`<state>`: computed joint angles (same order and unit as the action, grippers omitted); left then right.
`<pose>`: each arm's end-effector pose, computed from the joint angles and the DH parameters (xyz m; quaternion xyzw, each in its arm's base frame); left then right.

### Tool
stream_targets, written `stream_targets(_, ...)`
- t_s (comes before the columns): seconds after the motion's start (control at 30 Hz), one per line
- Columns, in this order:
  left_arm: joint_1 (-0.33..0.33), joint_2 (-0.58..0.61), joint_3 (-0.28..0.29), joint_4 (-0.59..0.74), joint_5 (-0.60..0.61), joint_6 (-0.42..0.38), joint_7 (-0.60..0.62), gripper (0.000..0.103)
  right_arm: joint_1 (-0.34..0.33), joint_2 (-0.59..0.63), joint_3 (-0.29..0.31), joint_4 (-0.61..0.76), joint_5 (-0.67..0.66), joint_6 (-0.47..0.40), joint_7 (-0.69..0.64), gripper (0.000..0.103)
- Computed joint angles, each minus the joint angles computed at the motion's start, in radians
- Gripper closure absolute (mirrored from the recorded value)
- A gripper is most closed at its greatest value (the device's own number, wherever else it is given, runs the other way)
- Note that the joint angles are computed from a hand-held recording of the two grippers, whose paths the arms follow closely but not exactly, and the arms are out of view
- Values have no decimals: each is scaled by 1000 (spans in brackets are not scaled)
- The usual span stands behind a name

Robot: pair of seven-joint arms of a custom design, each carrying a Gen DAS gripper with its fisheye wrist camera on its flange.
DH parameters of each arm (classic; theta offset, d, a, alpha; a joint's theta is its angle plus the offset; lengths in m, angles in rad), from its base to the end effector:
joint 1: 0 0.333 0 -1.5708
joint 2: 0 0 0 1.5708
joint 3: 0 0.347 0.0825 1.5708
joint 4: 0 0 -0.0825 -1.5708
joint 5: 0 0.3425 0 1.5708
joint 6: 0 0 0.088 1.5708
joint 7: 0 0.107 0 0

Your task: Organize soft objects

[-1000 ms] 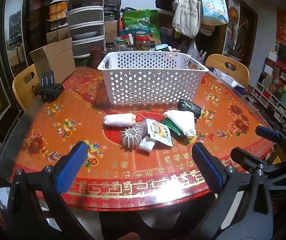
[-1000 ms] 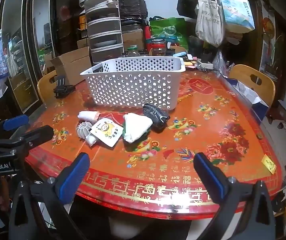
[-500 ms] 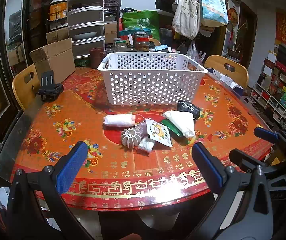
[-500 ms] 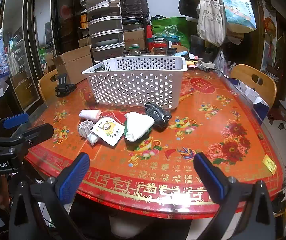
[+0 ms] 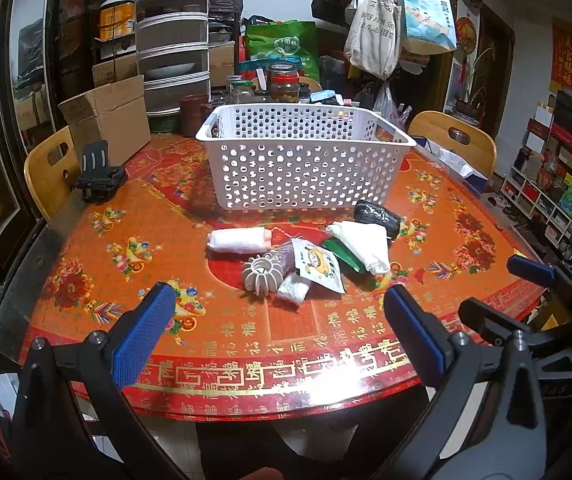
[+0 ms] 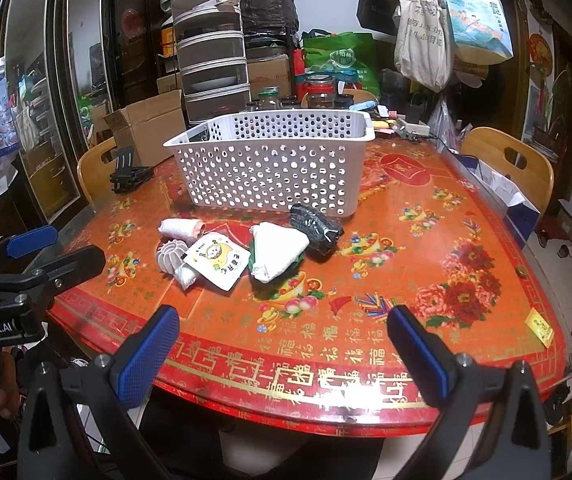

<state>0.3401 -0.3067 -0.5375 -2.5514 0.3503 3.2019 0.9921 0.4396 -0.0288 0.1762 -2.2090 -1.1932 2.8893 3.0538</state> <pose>0.4183 -0.1377 0.5202 -0.6231 0.6446 -0.3333 0.2918 0.3893 0.3431 0.4991 -0.7010 0.5683 -0.2365 0.3600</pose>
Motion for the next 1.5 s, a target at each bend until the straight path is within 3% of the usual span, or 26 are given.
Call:
stream_targets(1.07,-15,2,14,-4,-10,2,11,0,1,0,0,-4,8,3,-7,0)
stream_targets(1.5,12,9,-14,-11,-18,15,13,0,1,1,0,-4,7,4,-6,0)
